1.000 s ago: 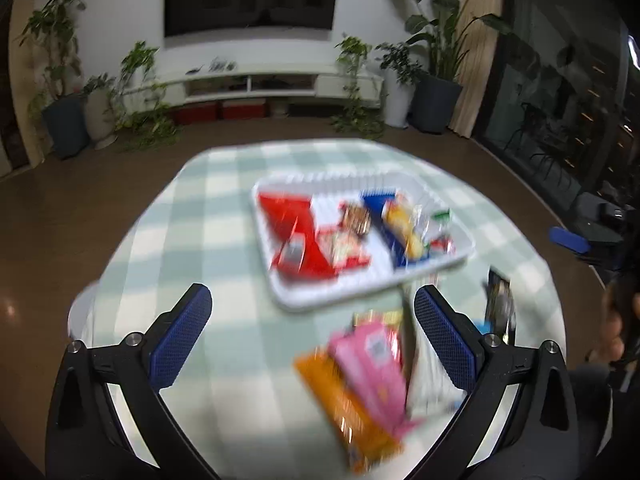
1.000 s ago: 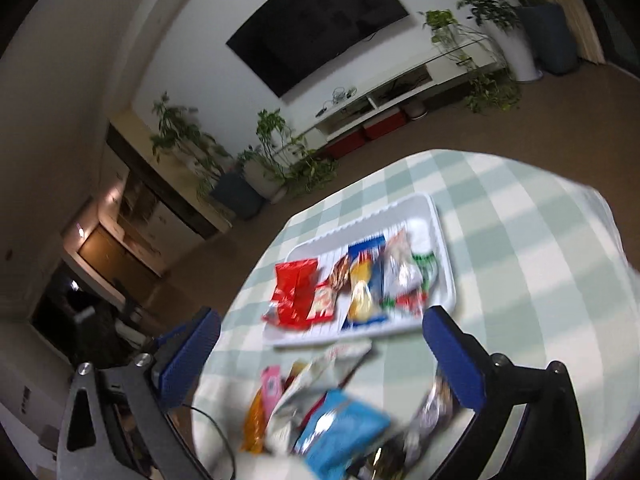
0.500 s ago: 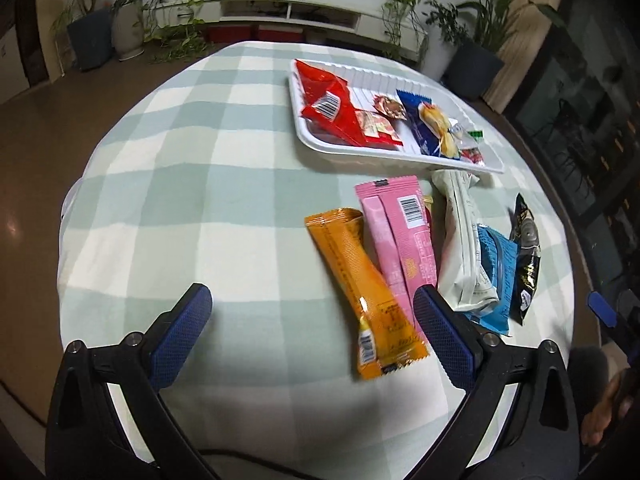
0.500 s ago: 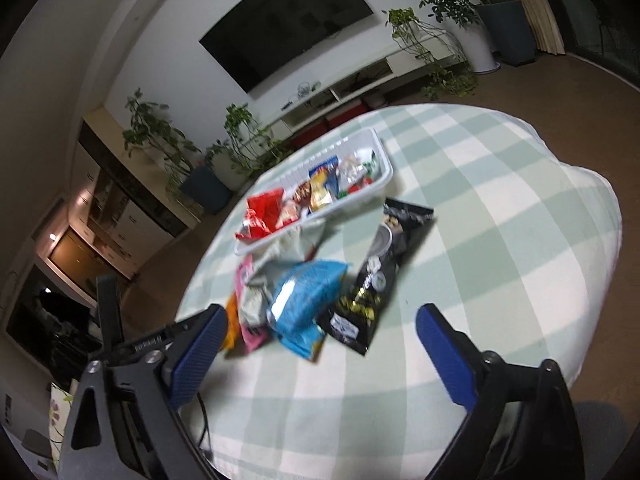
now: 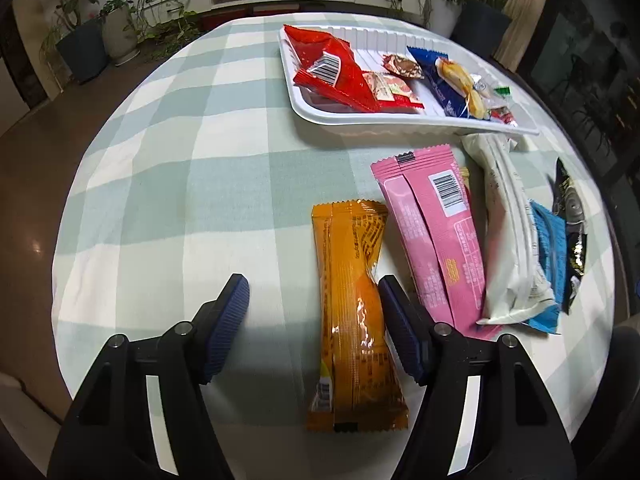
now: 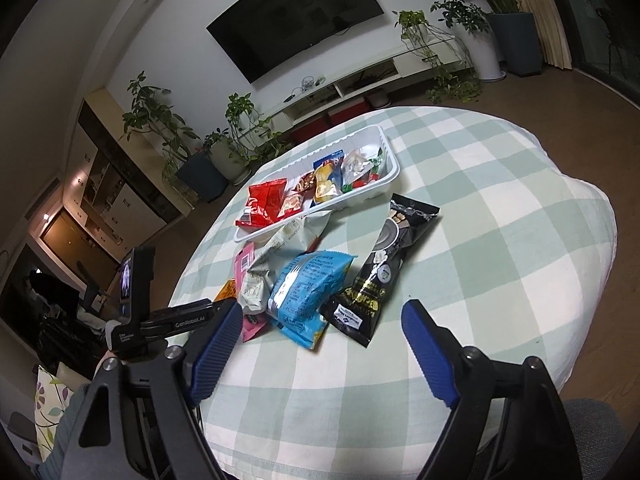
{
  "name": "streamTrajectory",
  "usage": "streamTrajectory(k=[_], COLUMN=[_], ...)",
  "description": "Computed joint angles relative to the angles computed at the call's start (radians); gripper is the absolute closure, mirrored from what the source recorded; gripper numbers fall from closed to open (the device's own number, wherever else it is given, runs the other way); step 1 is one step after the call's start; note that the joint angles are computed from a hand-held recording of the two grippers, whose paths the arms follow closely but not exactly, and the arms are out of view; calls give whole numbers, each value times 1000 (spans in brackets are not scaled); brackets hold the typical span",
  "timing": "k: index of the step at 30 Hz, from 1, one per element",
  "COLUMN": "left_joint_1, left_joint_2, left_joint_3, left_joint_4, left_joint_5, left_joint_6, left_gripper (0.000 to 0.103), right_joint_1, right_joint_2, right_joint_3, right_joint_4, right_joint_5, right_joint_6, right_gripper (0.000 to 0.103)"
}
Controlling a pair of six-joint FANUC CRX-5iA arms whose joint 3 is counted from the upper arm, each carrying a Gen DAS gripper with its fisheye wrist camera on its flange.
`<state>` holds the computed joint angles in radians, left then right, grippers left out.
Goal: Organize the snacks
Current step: 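Grasp the orange bar packet with the left gripper and lift it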
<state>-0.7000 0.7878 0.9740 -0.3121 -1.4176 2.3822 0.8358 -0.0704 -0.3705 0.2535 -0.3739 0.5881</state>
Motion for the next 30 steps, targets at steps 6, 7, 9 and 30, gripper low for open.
streamTrajectory(k=[6,7,9,30], left_joint_1=[-5,-10,-19,-44], left_joint_2=[36,35,34,-245], left_joint_3=[59,59,61,-387], left_joint_4=[-16,-24,-38,-5], left_joint_5=[-32,-35,-45,292], left_joint_6=[-76,-86,-95,93], left_gripper=[51,55,57,87], right_joint_1=[13,14,15,-9], right_joint_2=[16,17,20,114], right_joint_3=[18,17,16,133], right_joint_4=[-1,7,23,2], right_joint_5=[-32,-34,-44,-212], right_joint_6=[18,12,1,29], right_gripper=[19,19,19,29])
